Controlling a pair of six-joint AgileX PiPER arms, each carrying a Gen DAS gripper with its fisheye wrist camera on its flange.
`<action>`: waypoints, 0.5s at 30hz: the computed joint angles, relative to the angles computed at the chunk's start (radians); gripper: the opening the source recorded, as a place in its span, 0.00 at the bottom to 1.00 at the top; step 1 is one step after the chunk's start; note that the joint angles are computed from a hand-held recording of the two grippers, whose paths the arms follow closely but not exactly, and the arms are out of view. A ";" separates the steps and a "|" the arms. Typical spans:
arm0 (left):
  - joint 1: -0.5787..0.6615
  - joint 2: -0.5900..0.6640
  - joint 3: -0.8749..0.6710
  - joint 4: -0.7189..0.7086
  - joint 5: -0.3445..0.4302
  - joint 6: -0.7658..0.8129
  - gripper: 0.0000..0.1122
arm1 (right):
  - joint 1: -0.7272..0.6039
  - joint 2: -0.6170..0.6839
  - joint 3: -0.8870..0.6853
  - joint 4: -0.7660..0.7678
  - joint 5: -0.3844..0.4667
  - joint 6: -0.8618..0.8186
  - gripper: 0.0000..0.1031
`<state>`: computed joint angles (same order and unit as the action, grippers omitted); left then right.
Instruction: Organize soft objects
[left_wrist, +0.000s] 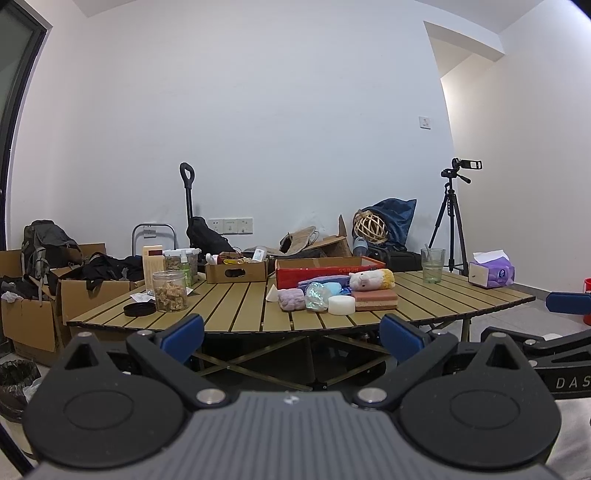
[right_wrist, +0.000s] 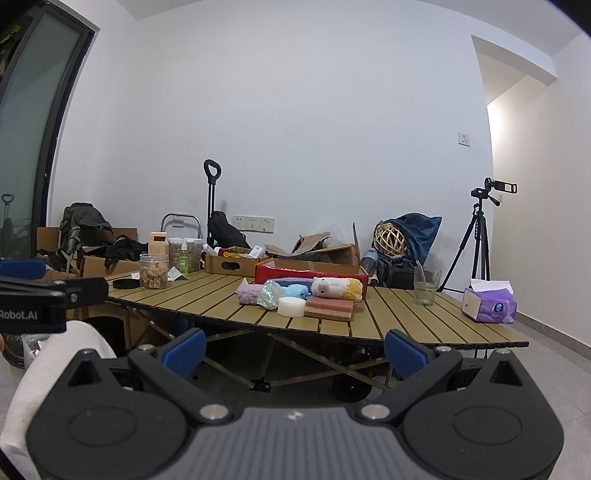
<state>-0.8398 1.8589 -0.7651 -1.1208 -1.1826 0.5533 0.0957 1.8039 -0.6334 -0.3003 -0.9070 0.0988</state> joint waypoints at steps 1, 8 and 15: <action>0.000 0.000 0.000 0.000 0.000 0.000 0.92 | 0.000 0.000 0.000 0.001 0.000 0.000 1.00; -0.001 0.001 -0.001 -0.002 -0.002 0.000 0.92 | 0.000 0.004 -0.004 0.001 -0.001 0.002 1.00; -0.004 0.001 -0.007 -0.006 -0.003 0.006 0.92 | -0.001 0.000 -0.005 0.000 0.002 0.001 1.00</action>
